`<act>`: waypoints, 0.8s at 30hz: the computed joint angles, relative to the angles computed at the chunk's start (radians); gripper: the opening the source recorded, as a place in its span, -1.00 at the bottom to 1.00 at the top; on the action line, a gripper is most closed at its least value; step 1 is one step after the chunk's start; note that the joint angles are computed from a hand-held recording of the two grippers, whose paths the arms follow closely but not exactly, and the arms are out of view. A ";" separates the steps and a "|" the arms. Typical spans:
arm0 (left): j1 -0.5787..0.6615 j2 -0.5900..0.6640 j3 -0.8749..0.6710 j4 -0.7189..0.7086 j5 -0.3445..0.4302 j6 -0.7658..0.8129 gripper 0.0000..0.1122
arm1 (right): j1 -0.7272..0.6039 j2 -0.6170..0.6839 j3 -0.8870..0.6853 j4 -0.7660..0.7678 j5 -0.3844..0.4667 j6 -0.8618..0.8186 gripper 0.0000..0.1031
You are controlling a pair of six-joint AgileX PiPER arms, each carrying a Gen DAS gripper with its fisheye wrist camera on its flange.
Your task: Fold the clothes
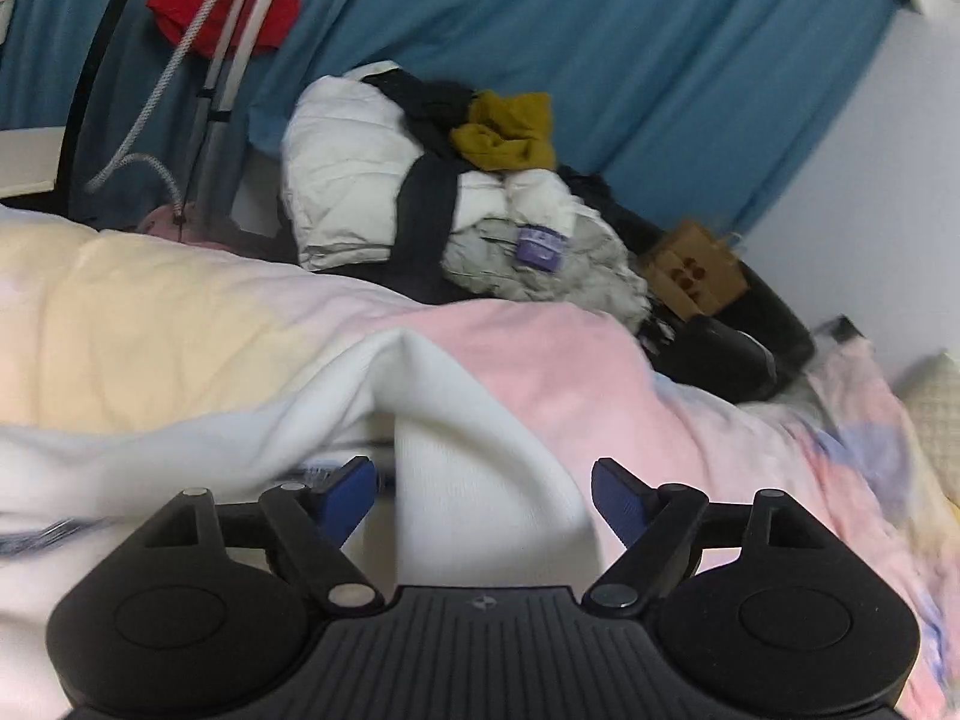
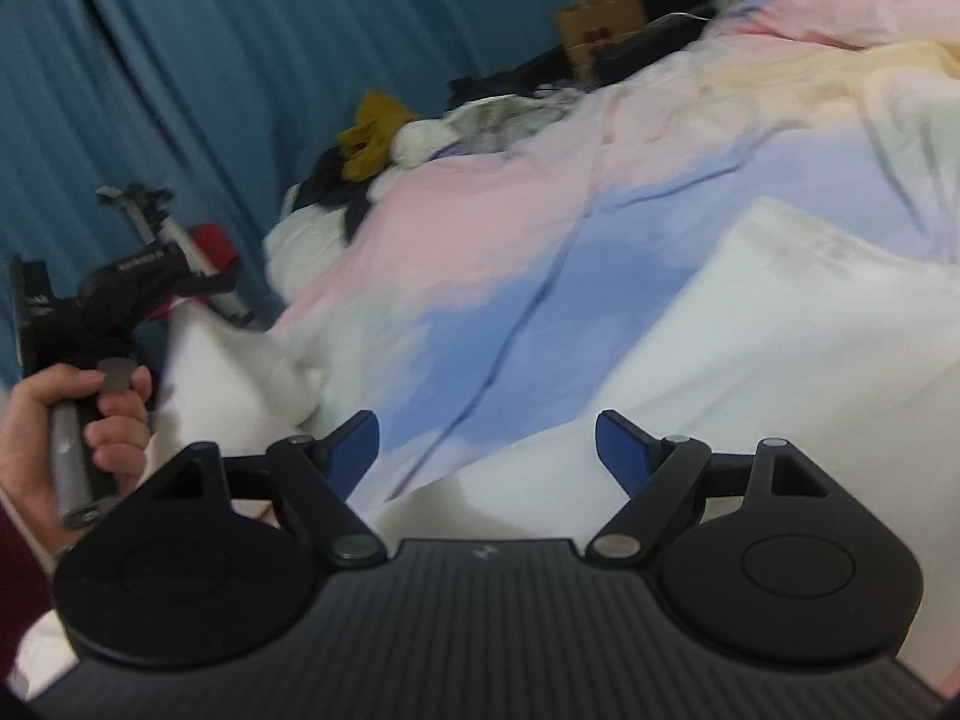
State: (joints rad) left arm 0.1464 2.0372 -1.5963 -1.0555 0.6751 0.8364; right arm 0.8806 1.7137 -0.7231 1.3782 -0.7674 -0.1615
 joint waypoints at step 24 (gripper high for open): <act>0.980 -0.530 0.939 -0.269 0.369 1.219 0.49 | 0.067 0.175 -0.369 -0.038 0.310 -0.224 0.50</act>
